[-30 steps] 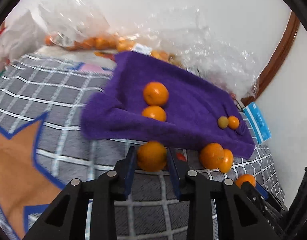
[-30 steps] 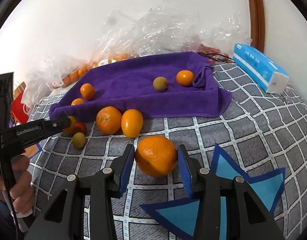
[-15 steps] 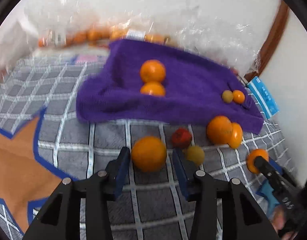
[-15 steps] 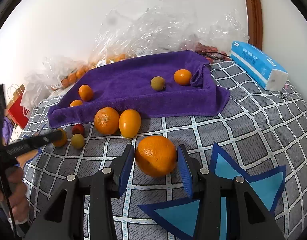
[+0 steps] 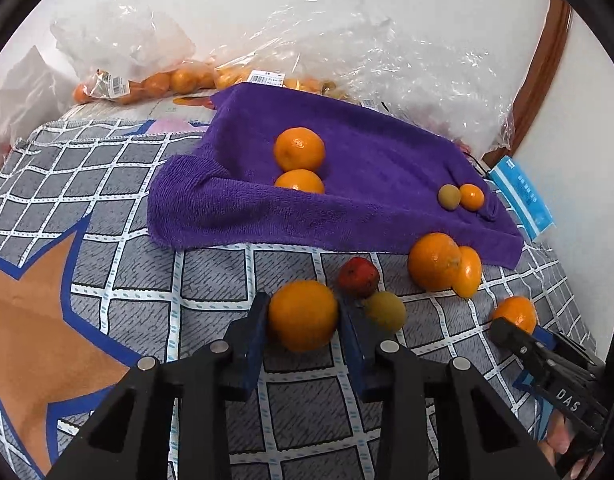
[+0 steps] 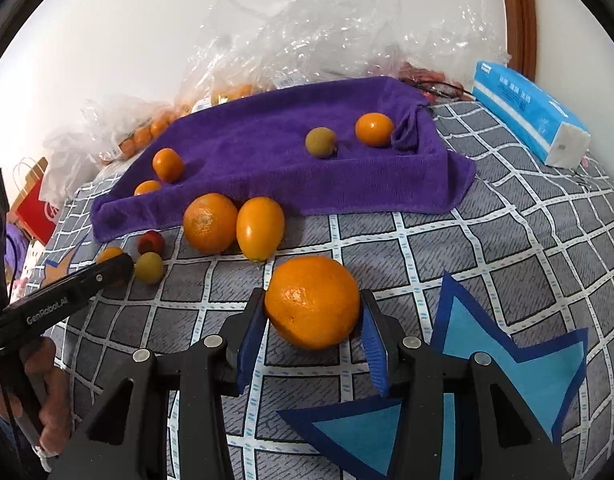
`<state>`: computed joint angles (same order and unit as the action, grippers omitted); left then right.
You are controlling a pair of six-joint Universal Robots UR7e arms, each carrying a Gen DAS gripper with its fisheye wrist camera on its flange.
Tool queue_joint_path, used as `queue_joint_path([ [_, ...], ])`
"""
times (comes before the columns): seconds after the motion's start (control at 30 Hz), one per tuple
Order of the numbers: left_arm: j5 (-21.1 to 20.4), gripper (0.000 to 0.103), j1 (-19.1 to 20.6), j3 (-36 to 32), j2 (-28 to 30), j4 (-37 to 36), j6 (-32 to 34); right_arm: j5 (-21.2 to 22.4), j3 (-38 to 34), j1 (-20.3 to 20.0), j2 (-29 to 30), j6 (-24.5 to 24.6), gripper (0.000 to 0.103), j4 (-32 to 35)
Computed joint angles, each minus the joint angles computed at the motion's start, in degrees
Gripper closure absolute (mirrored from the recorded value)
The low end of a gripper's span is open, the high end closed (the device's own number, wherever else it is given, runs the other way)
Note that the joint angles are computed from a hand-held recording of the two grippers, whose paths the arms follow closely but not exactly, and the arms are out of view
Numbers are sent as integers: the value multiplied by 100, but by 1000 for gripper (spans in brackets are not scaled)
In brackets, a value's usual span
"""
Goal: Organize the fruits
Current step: 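Grasp an orange with the left tool while the right tool grasps a large orange, then carry the orange with the left tool while the right tool carries the large orange onto the towel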
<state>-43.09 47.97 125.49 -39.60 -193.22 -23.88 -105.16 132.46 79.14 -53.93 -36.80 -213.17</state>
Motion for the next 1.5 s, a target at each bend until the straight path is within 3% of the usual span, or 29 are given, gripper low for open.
queue_joint_path([
  [0.13,-39,70,12,15,-3,-59,11,-257,-8,125,197,-203,59,-399],
  [0.3,-343,71,116,150,-37,-591,94,-46,108,81,180,-349,59,-650],
  [0.47,-115,71,-44,227,75,-1040,274,135,193,58,137,-505,59,-684],
  [0.77,129,71,-222,288,205,-1522,571,-298,111,244,379,-654,59,-1022],
  [0.93,102,71,-304,342,266,-1780,753,-298,120,235,385,-653,59,-1088],
  [1.1,109,71,-303,362,227,-1725,702,-405,145,280,472,-701,59,-1334],
  [1.27,232,71,-325,410,131,-1733,563,-430,146,367,288,-361,59,-881],
  [1.33,440,71,-367,398,85,-1583,483,-447,127,459,255,-371,59,-912],
  [1.5,403,71,-391,445,-186,-1333,228,-448,1,686,157,-512,59,-874],
])
